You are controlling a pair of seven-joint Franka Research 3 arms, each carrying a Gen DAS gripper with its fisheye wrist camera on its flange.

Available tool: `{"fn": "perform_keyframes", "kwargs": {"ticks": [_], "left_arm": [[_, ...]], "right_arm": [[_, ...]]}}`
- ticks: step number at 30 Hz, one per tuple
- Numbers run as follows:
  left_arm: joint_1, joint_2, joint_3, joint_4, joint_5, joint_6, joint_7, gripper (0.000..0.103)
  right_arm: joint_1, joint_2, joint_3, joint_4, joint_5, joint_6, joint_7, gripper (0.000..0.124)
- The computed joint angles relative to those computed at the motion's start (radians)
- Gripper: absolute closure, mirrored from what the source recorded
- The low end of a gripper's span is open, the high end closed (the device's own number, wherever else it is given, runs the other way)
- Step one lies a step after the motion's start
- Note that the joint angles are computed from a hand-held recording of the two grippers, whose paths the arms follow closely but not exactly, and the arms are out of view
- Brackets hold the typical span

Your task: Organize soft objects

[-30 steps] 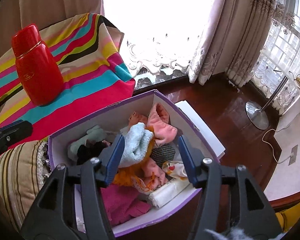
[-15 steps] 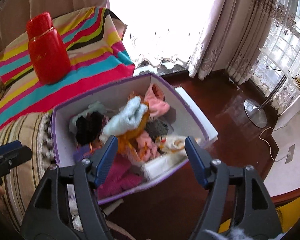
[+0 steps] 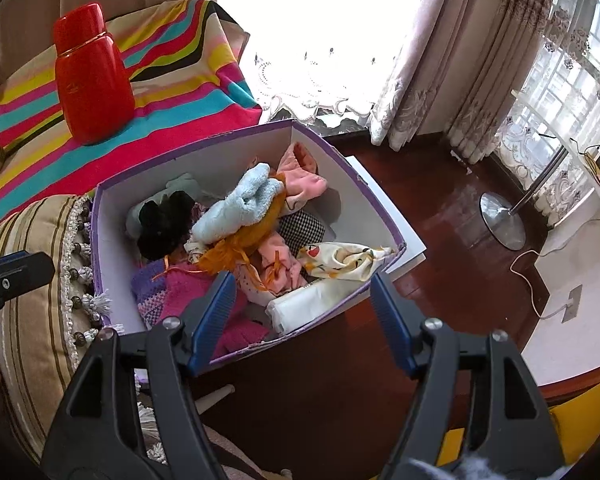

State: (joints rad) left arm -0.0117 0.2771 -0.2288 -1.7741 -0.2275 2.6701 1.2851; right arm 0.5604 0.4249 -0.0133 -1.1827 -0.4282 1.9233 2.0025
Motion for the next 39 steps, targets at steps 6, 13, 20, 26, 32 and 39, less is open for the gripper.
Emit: {"fn": "perform_keyframes", "kwargs": {"ticks": [6,13,20,26,32,39], "left_arm": [[-0.007,0.008,0.003,0.008,0.024,-0.006,-0.002,0.001],[-0.015,0.008,0.010,0.003,0.056,0.005,-0.022,0.001],[-0.019,0.009,0.011,0.003,0.081,0.007,-0.038,0.001],[-0.017,0.009,0.009,0.002,0.086,0.008,-0.039,0.001],[-0.016,0.010,0.008,0.002,0.086,0.008,-0.040,0.001],[-0.016,0.010,0.008,0.002,0.087,0.009,-0.041,0.001]], "right_arm": [[-0.004,0.000,0.002,-0.003,0.010,-0.002,-0.007,0.051],[-0.004,-0.004,0.001,-0.009,0.006,0.002,-0.007,0.051],[-0.004,-0.007,0.001,-0.014,-0.001,0.006,-0.010,0.051],[-0.005,-0.008,0.002,-0.016,0.000,0.005,-0.008,0.050],[-0.005,-0.011,0.003,-0.019,0.000,0.006,-0.006,0.050],[-0.006,-0.014,0.003,-0.025,-0.002,0.009,-0.003,0.050]]}}
